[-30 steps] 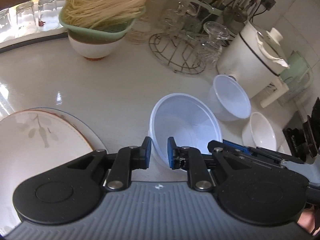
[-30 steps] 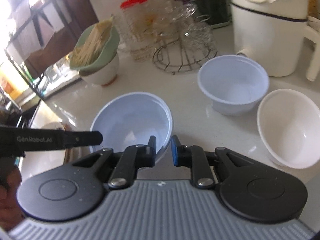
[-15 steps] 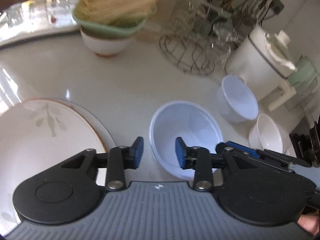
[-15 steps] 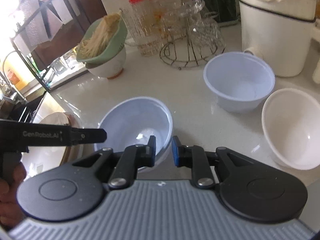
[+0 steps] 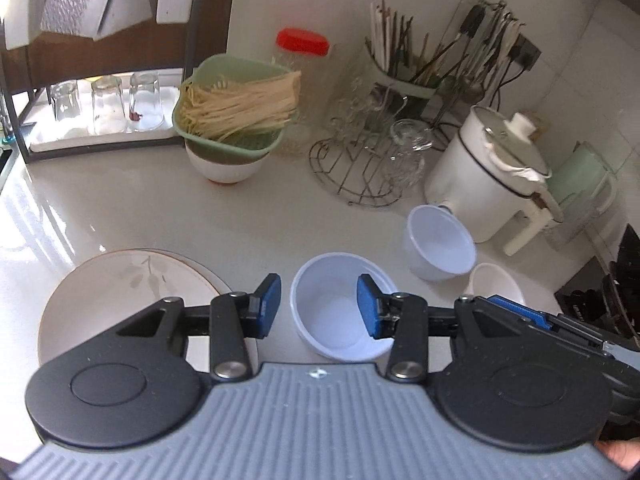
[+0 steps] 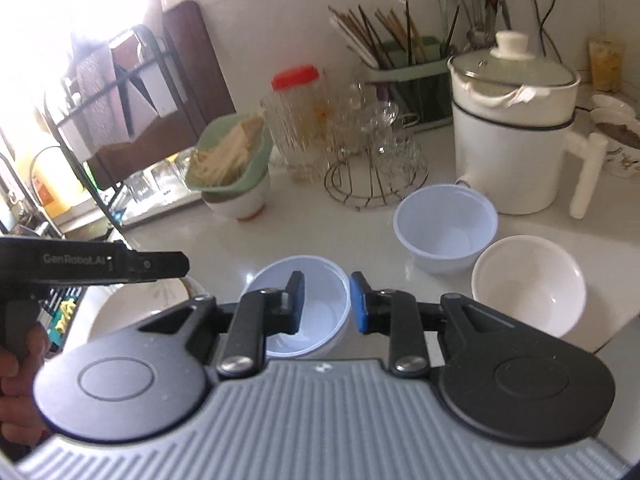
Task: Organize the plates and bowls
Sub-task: 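Lift the plastic bowl and set it down beside the plate stack, then open both grippers and move to the second translucent plastic bowl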
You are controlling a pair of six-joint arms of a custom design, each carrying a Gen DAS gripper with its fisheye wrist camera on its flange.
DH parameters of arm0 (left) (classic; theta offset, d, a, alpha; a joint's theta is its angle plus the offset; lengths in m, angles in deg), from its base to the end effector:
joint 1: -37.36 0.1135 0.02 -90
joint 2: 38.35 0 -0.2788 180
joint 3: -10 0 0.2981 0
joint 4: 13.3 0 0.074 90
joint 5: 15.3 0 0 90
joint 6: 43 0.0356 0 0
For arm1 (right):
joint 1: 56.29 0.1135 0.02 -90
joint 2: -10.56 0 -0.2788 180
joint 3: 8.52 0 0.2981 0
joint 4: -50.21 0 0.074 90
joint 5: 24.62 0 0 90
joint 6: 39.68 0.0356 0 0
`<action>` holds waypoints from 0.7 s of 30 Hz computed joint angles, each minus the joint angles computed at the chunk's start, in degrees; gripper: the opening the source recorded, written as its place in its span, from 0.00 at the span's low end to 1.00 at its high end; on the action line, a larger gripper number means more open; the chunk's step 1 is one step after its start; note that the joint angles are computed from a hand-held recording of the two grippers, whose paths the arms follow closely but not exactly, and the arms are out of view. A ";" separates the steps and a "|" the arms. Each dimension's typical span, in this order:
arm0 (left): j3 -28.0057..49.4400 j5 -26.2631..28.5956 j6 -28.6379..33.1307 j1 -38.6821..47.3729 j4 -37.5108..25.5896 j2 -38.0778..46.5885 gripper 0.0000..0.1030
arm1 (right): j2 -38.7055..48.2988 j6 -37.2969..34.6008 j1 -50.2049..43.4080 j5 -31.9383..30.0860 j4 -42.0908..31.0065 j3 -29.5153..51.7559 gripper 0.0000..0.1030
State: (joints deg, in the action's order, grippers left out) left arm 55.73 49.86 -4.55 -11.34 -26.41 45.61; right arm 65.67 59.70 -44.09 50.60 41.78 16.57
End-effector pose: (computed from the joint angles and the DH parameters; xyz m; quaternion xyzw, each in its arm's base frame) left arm 0.2035 -0.2089 0.1233 -0.0941 0.9195 -0.1180 0.3630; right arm 0.1970 0.0519 0.1256 -0.0779 0.8914 0.1945 0.4019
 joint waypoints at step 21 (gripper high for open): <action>-1.93 -7.26 -10.36 -14.03 -7.56 -7.88 0.46 | -43.83 -5.76 -16.44 -6.61 -37.58 -5.14 0.28</action>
